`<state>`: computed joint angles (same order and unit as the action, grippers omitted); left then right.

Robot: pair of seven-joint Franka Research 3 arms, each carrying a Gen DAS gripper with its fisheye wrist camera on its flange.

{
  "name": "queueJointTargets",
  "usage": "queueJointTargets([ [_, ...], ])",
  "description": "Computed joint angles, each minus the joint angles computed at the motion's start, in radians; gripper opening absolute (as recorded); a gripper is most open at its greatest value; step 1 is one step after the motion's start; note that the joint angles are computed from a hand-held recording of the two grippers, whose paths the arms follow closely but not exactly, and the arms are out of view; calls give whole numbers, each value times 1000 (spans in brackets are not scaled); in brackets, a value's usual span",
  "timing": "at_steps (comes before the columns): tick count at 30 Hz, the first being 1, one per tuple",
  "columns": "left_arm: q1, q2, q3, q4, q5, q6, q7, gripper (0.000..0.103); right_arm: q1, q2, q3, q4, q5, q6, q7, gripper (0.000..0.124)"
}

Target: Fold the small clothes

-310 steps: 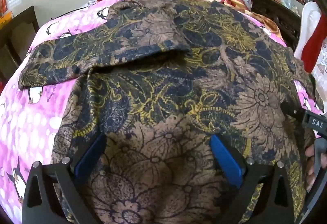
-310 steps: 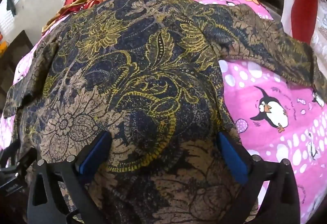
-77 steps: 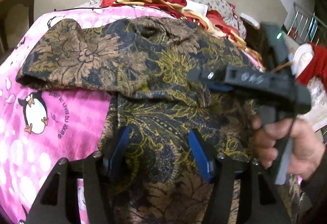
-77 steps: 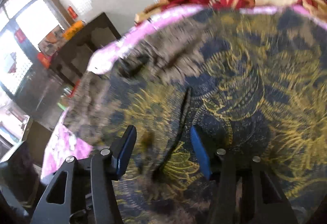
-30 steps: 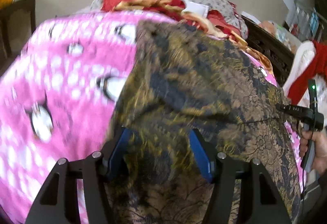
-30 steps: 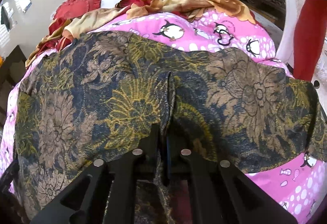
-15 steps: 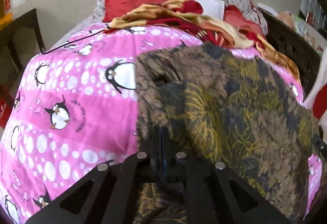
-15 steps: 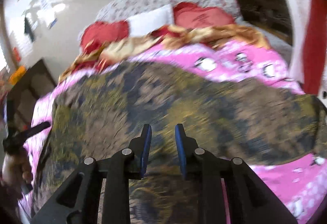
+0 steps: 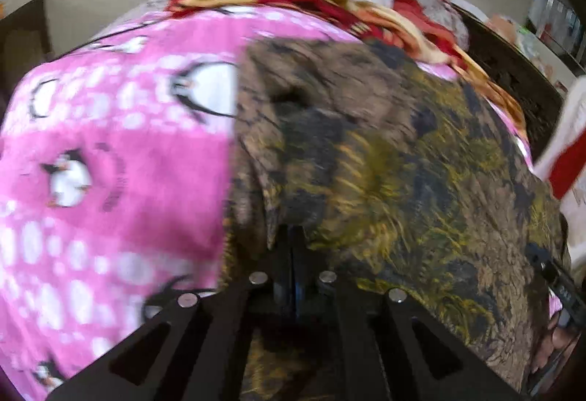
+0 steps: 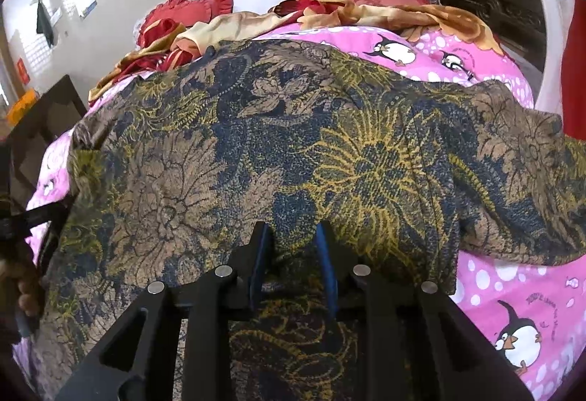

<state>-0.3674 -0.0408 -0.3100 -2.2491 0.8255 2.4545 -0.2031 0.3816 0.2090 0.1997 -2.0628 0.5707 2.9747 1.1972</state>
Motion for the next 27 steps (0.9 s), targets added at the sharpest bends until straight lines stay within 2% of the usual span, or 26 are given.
queueJointTargets([
  [1,22,-10,-36,7,-10,-81,2,3,-16,0,16,3,33,-5,-27,17],
  [2,27,-17,-57,23,-37,-198,15,2,-29,1,30,7,68,-12,-56,18],
  [3,14,-29,-44,17,-67,-259,6,1,-35,2,37,12,92,-18,-75,19],
  [4,-22,-72,2,-22,-89,-265,-50,1,-39,3,40,16,114,-23,-91,19],
  [5,-23,-112,13,-56,-97,-240,-87,1,-40,4,42,18,131,-25,-104,19],
  [8,7,-136,-59,-34,-6,-260,-112,0,-19,3,20,14,114,-18,-93,19],
  [9,8,-126,-70,-19,28,-233,-112,0,-10,2,11,12,97,-14,-80,20],
  [11,7,-88,-64,6,81,-104,-115,1,0,2,2,10,70,-13,-61,21],
  [13,-3,-10,-59,61,69,-36,-51,2,-6,2,9,11,79,-15,-71,23],
  [16,-36,97,-50,133,-26,-142,90,7,-33,3,37,20,150,-31,-129,25],
  [17,-45,84,-37,105,10,-116,46,7,-44,3,47,24,186,-40,-158,26],
  [19,-49,42,-26,63,-2,-95,4,4,-67,3,68,34,276,-67,-234,31],
  [20,-53,32,-28,69,-22,-130,-10,3,-76,3,74,41,326,-86,-277,36],
  [21,-63,25,-39,93,-19,-210,-36,4,-81,3,75,47,371,-105,-314,40],
  [22,-68,19,-46,99,11,-241,-68,8,-90,2,78,54,429,-129,-361,41],
  [24,-61,4,-40,94,72,-175,-106,12,-99,1,72,63,532,-174,-430,41],
  [26,-44,42,-24,128,102,-87,-109,15,-107,0,59,70,633,-226,-487,41],
  [27,-39,67,-18,147,108,-69,-107,16,-107,-1,50,72,668,-247,-506,41],
])
